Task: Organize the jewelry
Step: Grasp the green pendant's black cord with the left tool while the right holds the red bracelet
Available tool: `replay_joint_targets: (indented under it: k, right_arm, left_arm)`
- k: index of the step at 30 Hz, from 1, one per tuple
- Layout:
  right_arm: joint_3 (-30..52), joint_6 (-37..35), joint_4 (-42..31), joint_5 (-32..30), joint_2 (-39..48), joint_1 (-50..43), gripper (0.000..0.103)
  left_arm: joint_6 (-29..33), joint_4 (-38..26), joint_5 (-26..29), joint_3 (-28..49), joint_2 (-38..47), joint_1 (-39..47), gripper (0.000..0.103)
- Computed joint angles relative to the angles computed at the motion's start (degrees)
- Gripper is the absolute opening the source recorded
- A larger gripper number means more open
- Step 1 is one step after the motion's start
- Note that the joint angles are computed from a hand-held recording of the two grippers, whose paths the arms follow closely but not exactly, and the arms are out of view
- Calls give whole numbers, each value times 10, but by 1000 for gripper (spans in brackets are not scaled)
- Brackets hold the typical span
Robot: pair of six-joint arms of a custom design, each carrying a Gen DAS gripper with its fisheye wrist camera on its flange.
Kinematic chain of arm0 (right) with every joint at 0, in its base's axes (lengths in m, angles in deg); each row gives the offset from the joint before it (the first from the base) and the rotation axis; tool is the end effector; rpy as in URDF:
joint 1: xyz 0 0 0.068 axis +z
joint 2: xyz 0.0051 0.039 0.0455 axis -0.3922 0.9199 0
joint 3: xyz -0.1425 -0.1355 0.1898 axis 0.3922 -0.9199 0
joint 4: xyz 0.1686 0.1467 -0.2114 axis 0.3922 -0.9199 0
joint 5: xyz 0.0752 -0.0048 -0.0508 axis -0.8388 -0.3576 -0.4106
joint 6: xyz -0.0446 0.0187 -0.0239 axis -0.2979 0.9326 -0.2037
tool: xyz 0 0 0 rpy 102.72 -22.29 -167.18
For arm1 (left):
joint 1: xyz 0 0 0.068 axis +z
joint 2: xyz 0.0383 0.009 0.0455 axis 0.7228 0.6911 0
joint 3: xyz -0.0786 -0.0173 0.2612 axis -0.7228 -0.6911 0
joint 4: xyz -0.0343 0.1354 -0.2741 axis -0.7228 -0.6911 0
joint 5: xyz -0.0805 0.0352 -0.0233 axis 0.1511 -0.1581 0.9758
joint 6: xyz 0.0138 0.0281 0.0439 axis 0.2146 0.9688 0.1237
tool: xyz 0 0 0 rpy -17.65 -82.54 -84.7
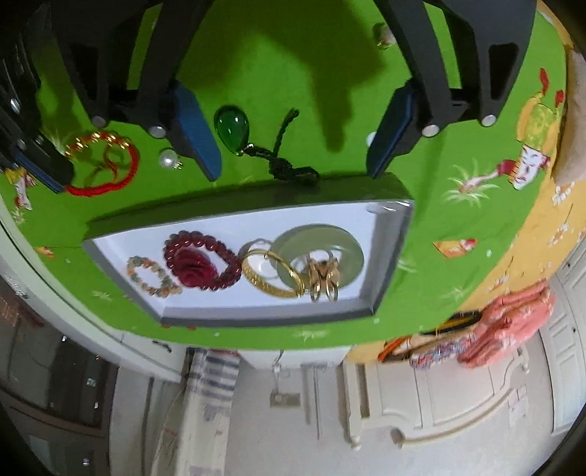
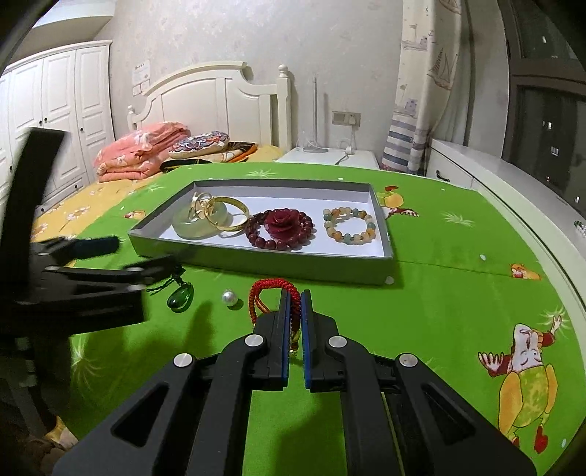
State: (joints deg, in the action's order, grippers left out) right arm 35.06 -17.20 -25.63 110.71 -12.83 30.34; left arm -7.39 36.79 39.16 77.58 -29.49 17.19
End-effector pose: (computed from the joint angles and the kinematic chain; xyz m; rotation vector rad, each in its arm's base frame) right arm 0.1187 0.1270 0.2023 -0.1571 2.1787 0.1347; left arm 0.2007 -0.1000 0.2032 0.1514 2.3721 -0.0231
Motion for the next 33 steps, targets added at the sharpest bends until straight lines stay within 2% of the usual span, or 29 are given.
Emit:
replay_joint_targets:
  k: [5,11,14,16,17,26,31,33]
  right_arm:
    - [-1,3,-1,-5,-2,-1,6]
    - [1,-4,2,-16,3,-9,6]
    - [3,-6,4,-16,10,-7,6]
    - [3,-6,4,-16,11,-7,6]
    - [3,-6,4,-16,12,-6,6]
    - [2,-3,6,-19,11,-7,6]
    - [1,-3,8,-18,12,-7,6]
    - [1,-5,11,-15,13,-6,6]
  left_arm:
    - [-5,15,15,25,70,14,62]
    - [-11,20,21,38,101,23,60]
    - [-5,21,19,38,98,23,45]
    - [4,24,18,37,96,20,21]
    - [10,26,21,36,95,19,15]
    - [20,26,56,9,54,37,11]
    - [17,16,72,-32,-33,59,11]
    - [25,11,51,-54,-84,54,11]
